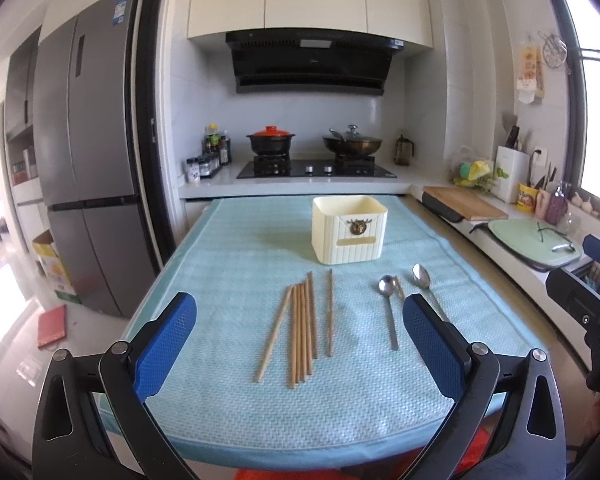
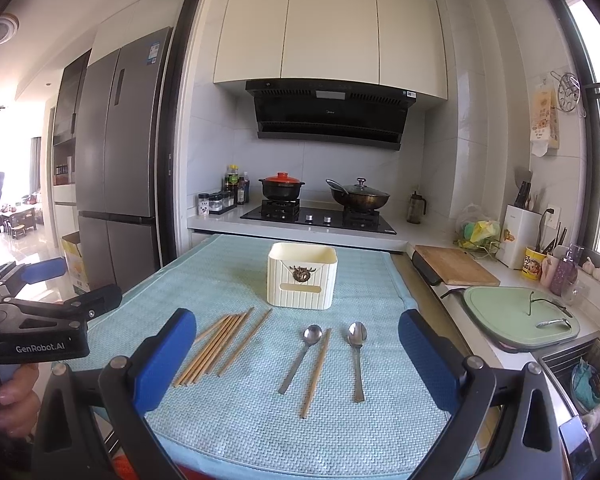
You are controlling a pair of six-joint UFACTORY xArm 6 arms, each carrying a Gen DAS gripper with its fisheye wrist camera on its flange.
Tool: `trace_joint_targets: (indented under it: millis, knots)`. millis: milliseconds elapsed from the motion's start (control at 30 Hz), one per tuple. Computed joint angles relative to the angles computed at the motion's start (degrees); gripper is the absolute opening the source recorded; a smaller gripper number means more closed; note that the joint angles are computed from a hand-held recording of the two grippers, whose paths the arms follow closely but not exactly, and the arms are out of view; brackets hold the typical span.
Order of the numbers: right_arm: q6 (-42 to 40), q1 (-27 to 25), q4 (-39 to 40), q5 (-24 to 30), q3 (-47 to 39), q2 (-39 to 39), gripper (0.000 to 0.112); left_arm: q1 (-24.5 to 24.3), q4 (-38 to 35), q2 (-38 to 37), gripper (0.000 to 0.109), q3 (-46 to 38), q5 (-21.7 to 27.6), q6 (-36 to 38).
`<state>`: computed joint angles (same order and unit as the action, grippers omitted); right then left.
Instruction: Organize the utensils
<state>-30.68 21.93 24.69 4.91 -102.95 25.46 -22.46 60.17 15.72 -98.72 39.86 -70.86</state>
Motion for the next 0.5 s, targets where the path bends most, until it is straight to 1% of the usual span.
trace_joint_targets:
  millis: [200, 500]
  knots:
    - [-0.3, 0.0, 0.3, 0.0, 0.0, 0.0, 0.103, -0.4, 0.7, 0.4, 0.103, -0.4, 0.9, 0.0]
    - [-1.1, 0.3, 1.2, -0.2, 0.5, -0.1, 0.103, -0.1, 0.5, 0.2, 0.103, 0.2, -0.2, 0.1]
